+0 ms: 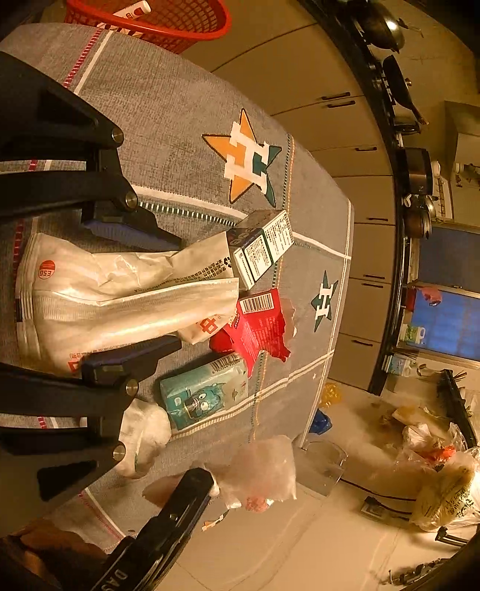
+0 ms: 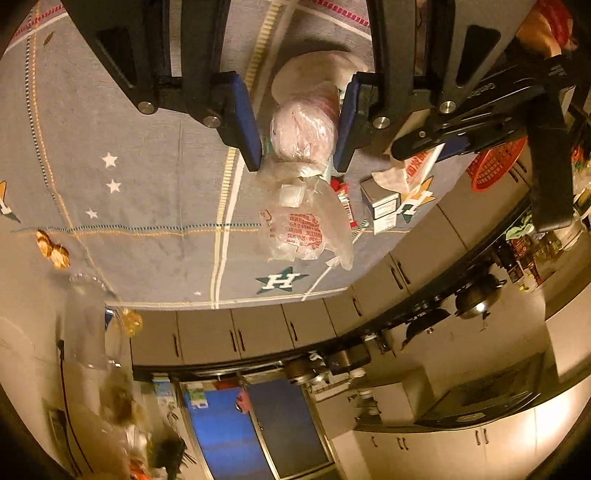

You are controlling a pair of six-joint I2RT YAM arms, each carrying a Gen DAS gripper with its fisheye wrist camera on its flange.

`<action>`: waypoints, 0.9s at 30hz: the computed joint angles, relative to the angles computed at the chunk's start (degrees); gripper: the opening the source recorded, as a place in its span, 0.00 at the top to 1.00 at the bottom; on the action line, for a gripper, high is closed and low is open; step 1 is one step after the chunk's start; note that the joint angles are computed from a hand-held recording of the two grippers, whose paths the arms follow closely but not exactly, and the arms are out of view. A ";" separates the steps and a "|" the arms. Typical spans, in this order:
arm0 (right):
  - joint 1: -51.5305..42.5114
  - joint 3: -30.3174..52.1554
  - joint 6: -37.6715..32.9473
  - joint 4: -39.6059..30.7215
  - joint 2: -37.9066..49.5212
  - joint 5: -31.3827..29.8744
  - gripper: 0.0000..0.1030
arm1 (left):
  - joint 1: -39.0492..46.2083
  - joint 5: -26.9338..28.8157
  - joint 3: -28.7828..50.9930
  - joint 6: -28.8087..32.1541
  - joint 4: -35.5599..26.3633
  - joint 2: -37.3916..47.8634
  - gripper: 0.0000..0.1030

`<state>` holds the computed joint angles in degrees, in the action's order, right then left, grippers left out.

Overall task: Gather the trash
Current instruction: 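Grasp the white plastic bag with the left tool while the right tool grasps the pink-white bag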

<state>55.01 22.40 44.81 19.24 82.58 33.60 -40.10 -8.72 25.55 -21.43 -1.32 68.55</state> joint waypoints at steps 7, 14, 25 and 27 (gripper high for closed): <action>0.88 0.07 -0.16 0.76 0.22 0.16 0.58 | -0.37 -1.26 -0.26 0.34 -0.05 -0.40 0.55; 1.53 -0.24 -0.74 1.19 -0.34 0.79 0.58 | -0.84 -2.71 -0.55 0.42 0.10 -0.62 0.55; 2.24 -0.09 -0.83 0.06 -1.25 2.64 0.58 | -2.14 -5.32 -0.97 0.57 -0.63 -2.45 0.55; 1.92 0.07 -0.82 -0.19 -1.42 2.27 0.58 | -2.23 -5.67 -1.34 0.29 -1.51 -4.07 0.55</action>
<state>56.93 22.46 43.99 19.05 81.16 35.88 -42.33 -14.38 24.21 -21.14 -2.83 64.48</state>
